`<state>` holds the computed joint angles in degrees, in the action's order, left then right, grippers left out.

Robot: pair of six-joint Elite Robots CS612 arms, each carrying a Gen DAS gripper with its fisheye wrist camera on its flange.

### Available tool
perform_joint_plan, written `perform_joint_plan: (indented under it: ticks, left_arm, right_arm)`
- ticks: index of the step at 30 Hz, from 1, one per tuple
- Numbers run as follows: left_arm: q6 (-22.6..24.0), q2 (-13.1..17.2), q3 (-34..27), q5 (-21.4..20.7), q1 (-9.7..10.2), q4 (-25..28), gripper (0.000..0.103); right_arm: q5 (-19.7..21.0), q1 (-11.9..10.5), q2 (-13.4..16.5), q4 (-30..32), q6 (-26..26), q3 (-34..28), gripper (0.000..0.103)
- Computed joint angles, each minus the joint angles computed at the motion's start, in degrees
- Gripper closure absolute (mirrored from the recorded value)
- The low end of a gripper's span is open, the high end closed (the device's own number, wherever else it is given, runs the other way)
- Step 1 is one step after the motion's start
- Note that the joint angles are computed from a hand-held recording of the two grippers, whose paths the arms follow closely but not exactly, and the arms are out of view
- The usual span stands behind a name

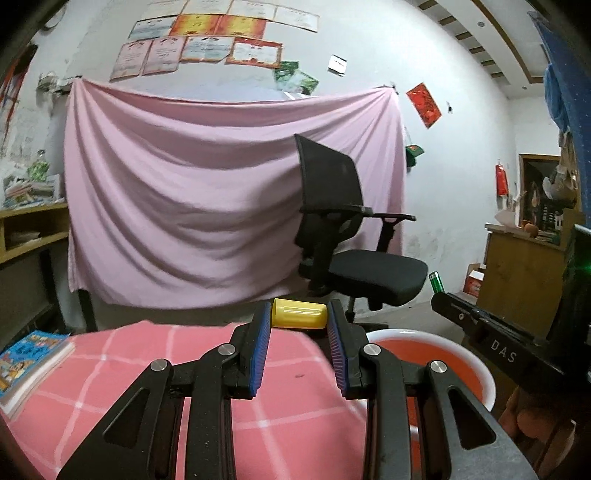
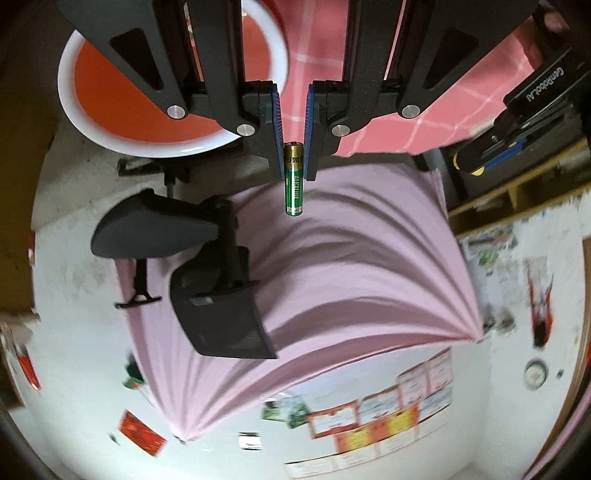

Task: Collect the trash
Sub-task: 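Lift and carry both items toward the orange bucket, then open both tools over the orange bucket to drop the cap and battery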

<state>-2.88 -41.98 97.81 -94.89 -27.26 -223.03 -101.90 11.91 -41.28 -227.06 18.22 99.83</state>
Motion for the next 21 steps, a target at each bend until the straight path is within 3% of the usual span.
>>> perform_joint_plan:
  ticks: [12, 21]
  left_arm:
    - [3.01, -0.14, -1.62, -1.0, -2.98, 4.46, 0.077]
    - [3.94, 0.54, -2.38, -1.97, -4.05, 6.22, 0.077]
  right_arm:
    - [-0.73, -1.97, -1.52, 0.31, 4.68, 2.94, 0.095]
    - [-0.34, -2.86, -1.83, 2.64, 5.07, 3.78, 0.094]
